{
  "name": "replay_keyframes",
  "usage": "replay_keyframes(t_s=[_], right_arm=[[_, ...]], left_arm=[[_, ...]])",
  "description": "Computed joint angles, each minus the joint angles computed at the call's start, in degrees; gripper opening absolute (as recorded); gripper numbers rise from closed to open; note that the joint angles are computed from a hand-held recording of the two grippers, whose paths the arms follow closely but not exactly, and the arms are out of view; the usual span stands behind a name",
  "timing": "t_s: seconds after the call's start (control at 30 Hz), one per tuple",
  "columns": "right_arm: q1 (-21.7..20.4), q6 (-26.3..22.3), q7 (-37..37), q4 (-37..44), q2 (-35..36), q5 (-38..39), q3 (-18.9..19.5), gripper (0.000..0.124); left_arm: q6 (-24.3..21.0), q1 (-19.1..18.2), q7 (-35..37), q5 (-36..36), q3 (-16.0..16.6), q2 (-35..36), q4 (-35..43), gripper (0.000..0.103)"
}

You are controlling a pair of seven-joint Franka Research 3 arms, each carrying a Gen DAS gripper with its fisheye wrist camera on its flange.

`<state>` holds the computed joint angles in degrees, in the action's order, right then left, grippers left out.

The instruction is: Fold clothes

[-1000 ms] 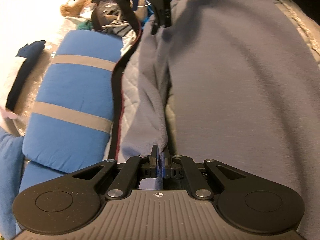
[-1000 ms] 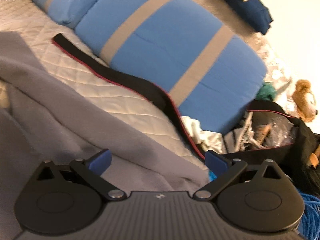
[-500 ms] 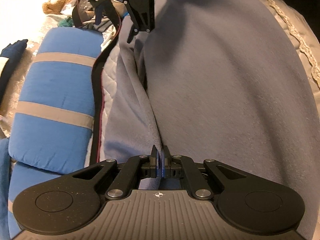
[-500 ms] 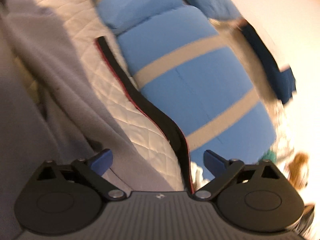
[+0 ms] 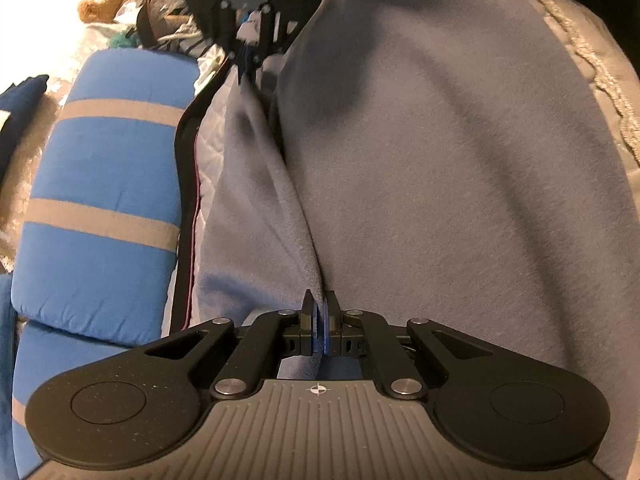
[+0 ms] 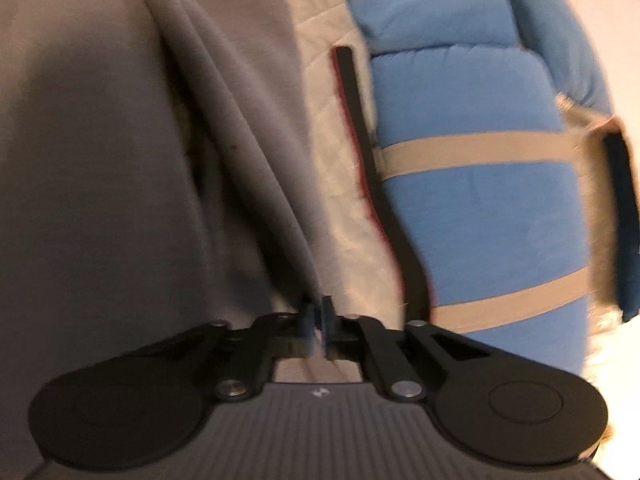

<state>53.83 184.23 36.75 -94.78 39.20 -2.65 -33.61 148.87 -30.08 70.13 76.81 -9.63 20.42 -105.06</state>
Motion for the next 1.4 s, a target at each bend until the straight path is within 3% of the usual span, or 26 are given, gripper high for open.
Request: replay_keyframes(t_s=[0.07,0.23,0.33,0.4,0.57,0.9,1.1,1.13,1.2,1.23,1.27,1.33,1.4], right_arm=[[0.3,2.3,1.0,-0.4,0.2,1.3,-0.5,0.006],[4.0,11.3,3.5,2.1,5.9,11.3,-5.9,0.005],[4.1,12.2,4.1,6.0,9.3,16.9,-7.0,0.006],[3.4,10.6,4.1,9.4,11.5,19.8,-7.1,0.005],[2.3,4.9,5.5,18.8,17.8,25.7,-9.3,0.005],[-3.8,-10.9,17.9,38.3,28.1,20.2,-12.4,0.005],[-8.7,-20.5,25.6,51.2,33.0,16.1,-12.4,0.005],[-9.5,-21.7,26.5,53.0,33.6,15.4,-12.1,0.005],[-10.1,-22.5,27.4,53.9,33.8,14.0,-11.4,0.005],[-9.8,-22.2,28.1,53.1,33.6,13.3,-11.3,0.007],[-9.6,-22.1,29.2,52.6,33.4,12.6,-11.4,0.022],[-8.7,-21.5,32.3,51.1,32.8,11.3,-12.3,0.036],[-7.5,-20.1,35.0,48.5,31.8,10.0,-13.1,0.073]], left_arm=[[-1.8,-0.5,-2.5,1.0,0.5,0.0,0.7,0.003],[-9.7,-2.1,-12.8,6.7,1.9,1.3,4.9,0.003],[-13.7,-2.3,-18.1,9.1,2.8,3.2,8.9,0.003],[-15.3,-2.2,-20.3,9.6,3.4,4.8,11.9,0.003],[-14.0,-0.8,-19.4,5.3,4.8,9.4,18.5,0.003],[-14.1,-1.2,-13.5,-3.0,7.7,14.9,23.1,0.006],[-14.7,-1.3,-13.1,-6.9,8.7,16.7,26.0,0.007],[-15.2,-1.6,-12.9,-7.3,9.0,17.0,26.7,0.009],[-16.4,-2.4,-13.6,-6.9,9.9,17.5,27.6,0.031],[-17.8,-3.5,-15.0,-5.5,10.8,17.7,27.9,0.055],[-19.1,-4.4,-16.6,-3.9,11.7,17.8,28.0,0.077],[-18.8,-4.6,-21.9,-0.9,12.4,15.8,25.6,0.092],[-17.1,-2.2,-23.1,-4.3,10.2,12.8,23.3,0.093]])
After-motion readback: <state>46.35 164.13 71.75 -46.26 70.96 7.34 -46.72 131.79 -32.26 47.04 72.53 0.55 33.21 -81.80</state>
